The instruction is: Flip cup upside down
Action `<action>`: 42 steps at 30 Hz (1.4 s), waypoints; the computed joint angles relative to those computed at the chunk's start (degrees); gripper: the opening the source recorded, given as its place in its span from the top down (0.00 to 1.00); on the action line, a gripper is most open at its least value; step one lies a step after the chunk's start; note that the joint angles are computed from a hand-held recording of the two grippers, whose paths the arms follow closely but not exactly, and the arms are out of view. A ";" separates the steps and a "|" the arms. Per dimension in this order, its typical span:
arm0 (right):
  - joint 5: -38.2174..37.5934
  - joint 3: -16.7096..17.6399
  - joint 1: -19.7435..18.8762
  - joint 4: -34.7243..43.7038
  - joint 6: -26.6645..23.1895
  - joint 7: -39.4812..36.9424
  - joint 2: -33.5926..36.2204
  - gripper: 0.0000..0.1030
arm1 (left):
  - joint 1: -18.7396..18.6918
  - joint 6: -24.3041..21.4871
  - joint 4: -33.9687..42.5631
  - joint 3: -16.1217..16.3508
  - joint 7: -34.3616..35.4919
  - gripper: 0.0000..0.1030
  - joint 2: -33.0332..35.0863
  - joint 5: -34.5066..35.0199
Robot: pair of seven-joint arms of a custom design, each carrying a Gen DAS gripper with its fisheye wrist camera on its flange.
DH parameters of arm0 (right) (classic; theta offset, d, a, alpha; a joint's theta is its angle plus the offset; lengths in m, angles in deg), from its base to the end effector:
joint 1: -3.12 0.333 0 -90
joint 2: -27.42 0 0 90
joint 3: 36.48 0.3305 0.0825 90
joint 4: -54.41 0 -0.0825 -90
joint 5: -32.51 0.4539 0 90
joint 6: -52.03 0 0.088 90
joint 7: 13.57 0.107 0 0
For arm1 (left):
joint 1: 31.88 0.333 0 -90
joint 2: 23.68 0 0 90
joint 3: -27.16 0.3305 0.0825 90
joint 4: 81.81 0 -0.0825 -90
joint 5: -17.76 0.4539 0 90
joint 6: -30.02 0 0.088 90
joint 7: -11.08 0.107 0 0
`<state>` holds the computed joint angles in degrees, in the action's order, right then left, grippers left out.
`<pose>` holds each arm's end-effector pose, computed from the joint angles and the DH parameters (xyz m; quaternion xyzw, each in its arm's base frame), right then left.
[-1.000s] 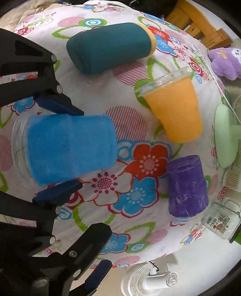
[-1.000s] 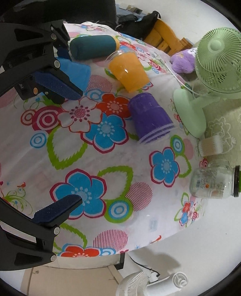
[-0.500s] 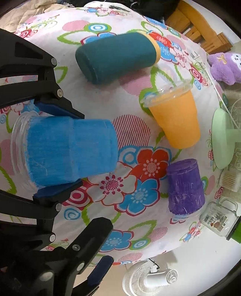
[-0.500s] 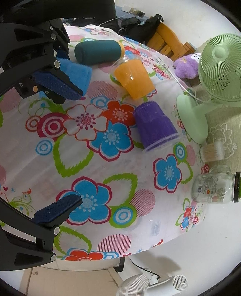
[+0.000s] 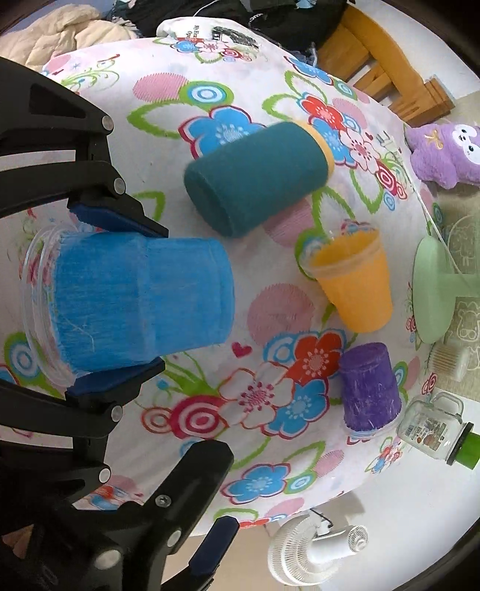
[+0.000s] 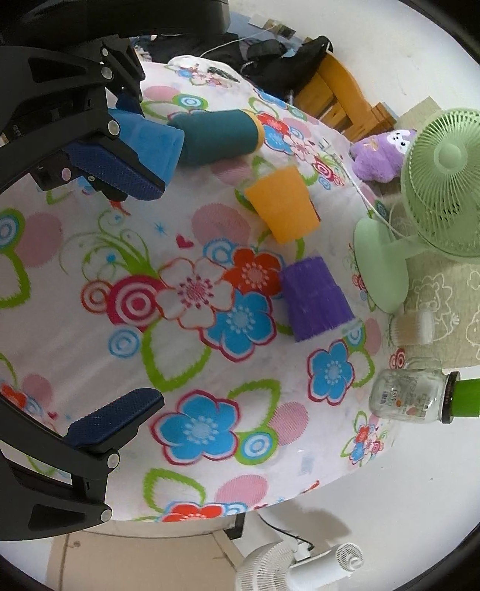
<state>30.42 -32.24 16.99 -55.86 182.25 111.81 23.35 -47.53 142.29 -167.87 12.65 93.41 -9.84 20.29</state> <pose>0.6099 0.1996 0.5591 -0.5871 0.7821 -0.0828 0.1916 0.6399 -0.3470 0.5566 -0.5528 0.8258 -0.1038 0.0417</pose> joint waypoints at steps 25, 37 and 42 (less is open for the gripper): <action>-2.66 2.84 4.33 -1.93 -4.65 11.44 -1.03 0.00 | 3.49 2.07 -14.88 1.44 10.84 0.37 -9.26 -7.83; -1.94 2.40 4.40 -1.43 -5.27 9.44 -0.09 0.00 | 3.43 3.06 -14.37 1.18 10.83 0.23 -8.11 -7.65; -1.52 2.29 4.36 -1.28 -3.78 9.57 -0.46 0.00 | 3.31 4.16 -13.83 1.07 11.43 0.12 -8.59 -8.70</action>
<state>28.91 -29.95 21.35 -57.14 178.47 121.38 22.89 -44.22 146.45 -181.70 13.71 104.84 -18.43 11.59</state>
